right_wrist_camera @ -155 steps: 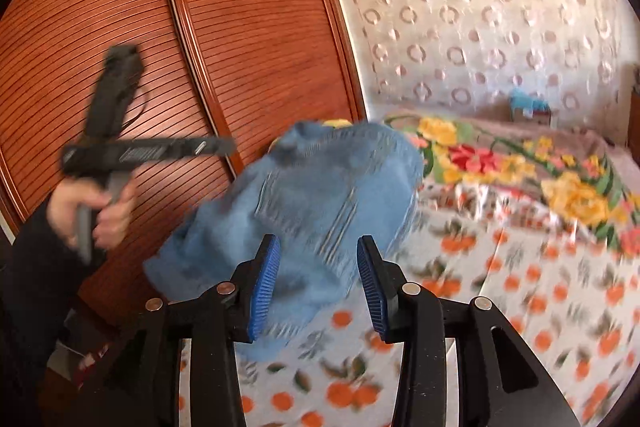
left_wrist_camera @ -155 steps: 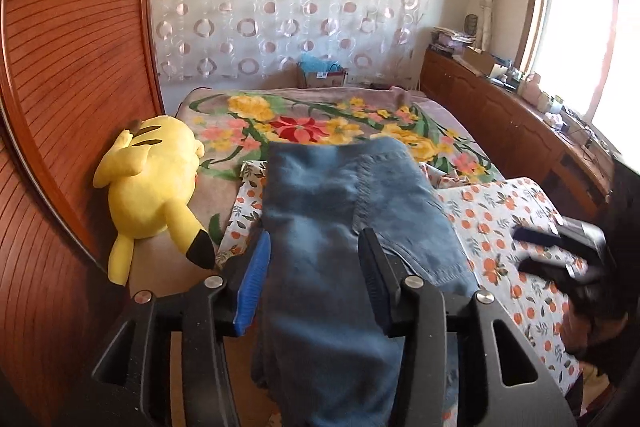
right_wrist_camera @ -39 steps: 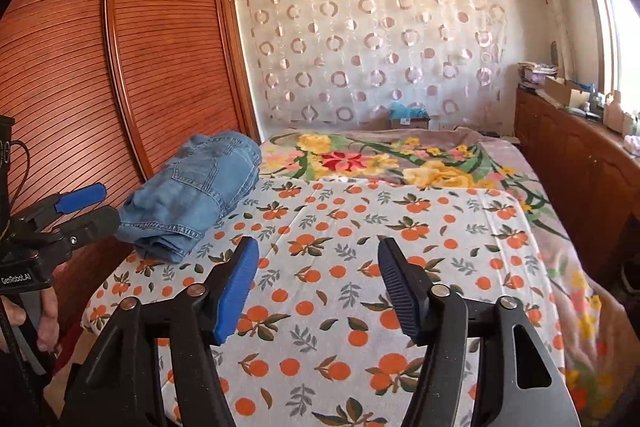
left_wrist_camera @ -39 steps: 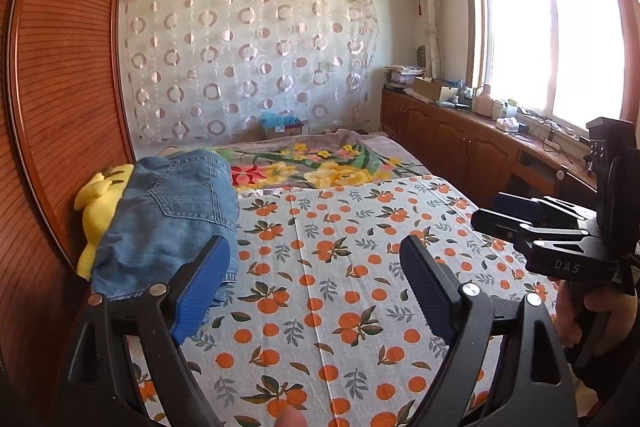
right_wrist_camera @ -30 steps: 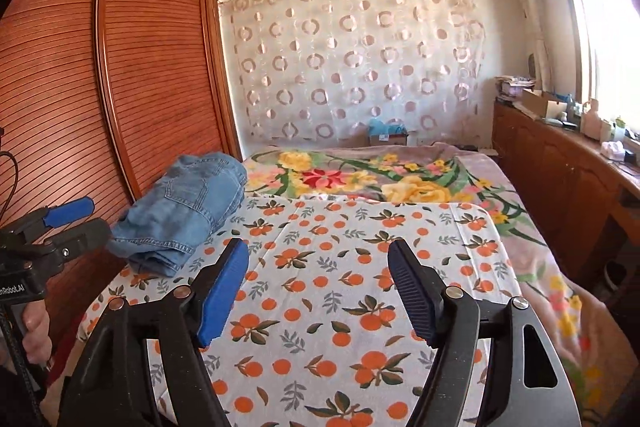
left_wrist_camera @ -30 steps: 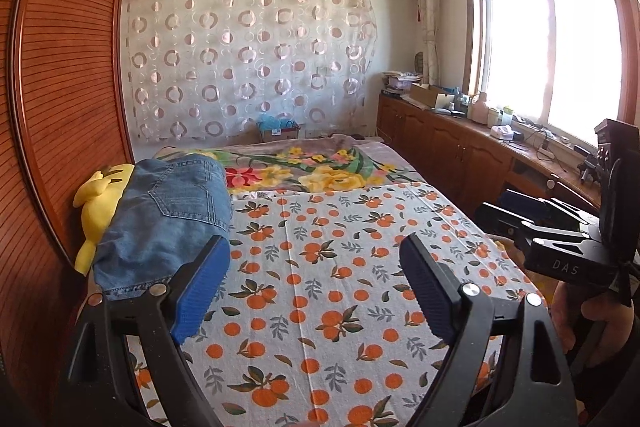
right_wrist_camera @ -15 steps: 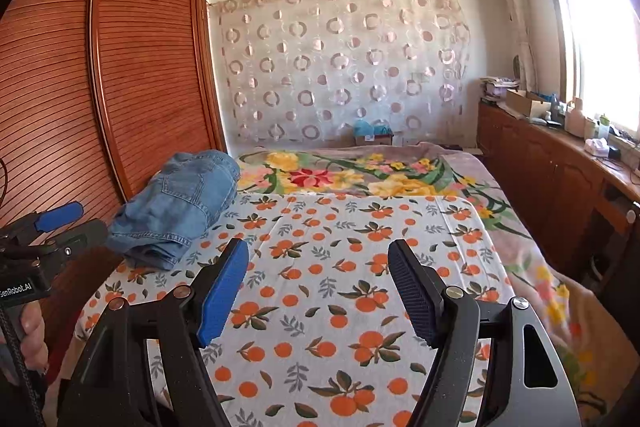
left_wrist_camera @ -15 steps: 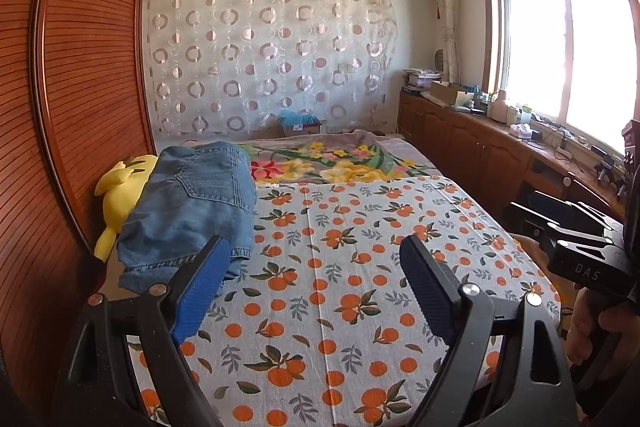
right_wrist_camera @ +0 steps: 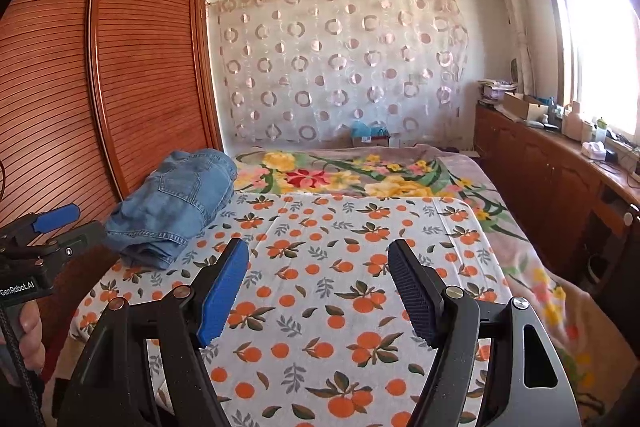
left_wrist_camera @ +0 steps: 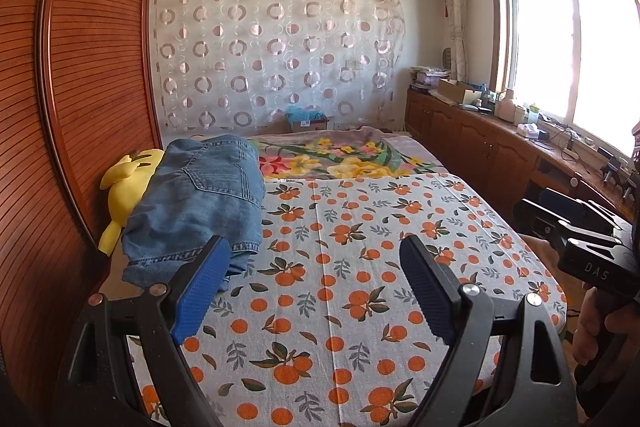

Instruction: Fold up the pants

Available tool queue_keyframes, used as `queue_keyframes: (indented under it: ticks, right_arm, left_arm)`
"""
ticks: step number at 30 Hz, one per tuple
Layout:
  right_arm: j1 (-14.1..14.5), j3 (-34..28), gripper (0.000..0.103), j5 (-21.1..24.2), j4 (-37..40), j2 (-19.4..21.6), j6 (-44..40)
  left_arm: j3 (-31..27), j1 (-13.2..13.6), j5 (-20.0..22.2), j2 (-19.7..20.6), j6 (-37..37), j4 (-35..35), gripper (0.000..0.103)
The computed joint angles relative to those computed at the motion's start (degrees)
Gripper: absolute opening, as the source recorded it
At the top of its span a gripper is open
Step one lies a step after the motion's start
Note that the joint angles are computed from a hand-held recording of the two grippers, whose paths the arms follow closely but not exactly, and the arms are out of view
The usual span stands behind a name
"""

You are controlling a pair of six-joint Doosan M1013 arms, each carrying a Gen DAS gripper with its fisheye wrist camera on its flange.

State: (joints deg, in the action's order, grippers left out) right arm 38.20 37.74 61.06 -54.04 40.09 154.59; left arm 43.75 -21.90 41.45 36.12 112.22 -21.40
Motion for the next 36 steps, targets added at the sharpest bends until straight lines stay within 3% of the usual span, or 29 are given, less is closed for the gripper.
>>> queue_keyframes:
  ticks: [36]
  right_arm:
    - [-0.1, 1.1, 0.074, -0.8, -0.1, -0.6, 0.2]
  left_arm:
    - [0.5, -0.1, -0.5, -0.2, 0.7, -0.4, 0.087]
